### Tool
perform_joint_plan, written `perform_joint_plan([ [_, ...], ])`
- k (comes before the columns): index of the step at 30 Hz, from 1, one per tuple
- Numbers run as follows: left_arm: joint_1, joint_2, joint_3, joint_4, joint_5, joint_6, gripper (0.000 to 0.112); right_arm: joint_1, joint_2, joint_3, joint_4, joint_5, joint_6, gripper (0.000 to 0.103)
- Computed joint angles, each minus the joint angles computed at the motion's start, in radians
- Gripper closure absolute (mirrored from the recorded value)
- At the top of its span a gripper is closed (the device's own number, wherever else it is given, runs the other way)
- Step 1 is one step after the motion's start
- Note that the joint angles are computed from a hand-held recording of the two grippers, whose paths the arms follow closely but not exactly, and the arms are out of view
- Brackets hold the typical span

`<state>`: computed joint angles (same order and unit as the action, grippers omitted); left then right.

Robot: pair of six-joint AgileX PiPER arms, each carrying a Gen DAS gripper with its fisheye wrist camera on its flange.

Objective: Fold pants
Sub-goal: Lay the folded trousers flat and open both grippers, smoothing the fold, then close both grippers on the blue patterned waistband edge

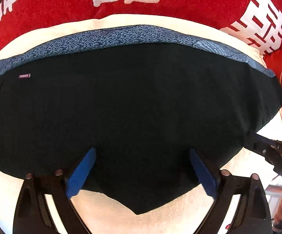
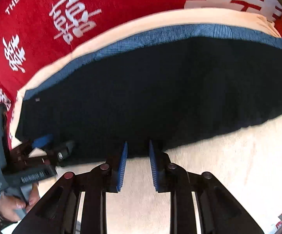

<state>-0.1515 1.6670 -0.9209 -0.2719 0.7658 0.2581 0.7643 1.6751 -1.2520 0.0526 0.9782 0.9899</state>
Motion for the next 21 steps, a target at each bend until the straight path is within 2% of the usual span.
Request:
perform_joint_plan([
  [3,0.008,0.054,-0.053,-0.011,0.043,-0.002,0.010,0.010,0.005,-0.006,-0.016,0.005,0.012,0.079],
  [10,-0.037,0.118,-0.150,0.045,0.132,-0.101,0.009,-0.014,-0.025,0.034,0.056,-0.038,-0.012,0.076],
  [13,-0.059,0.134,-0.172,0.061,0.131,-0.155,0.009,-0.016,-0.029,0.033,0.084,0.013,-0.003,0.072],
  [18,-0.080,0.124,-0.167,0.085,0.126,-0.227,0.009,-0.029,-0.099,0.112,0.124,-0.011,0.030,0.072],
  [21,-0.086,0.108,-0.146,0.105,0.122,-0.261,0.009,-0.037,-0.127,0.131,0.131,0.010,0.016,0.064],
])
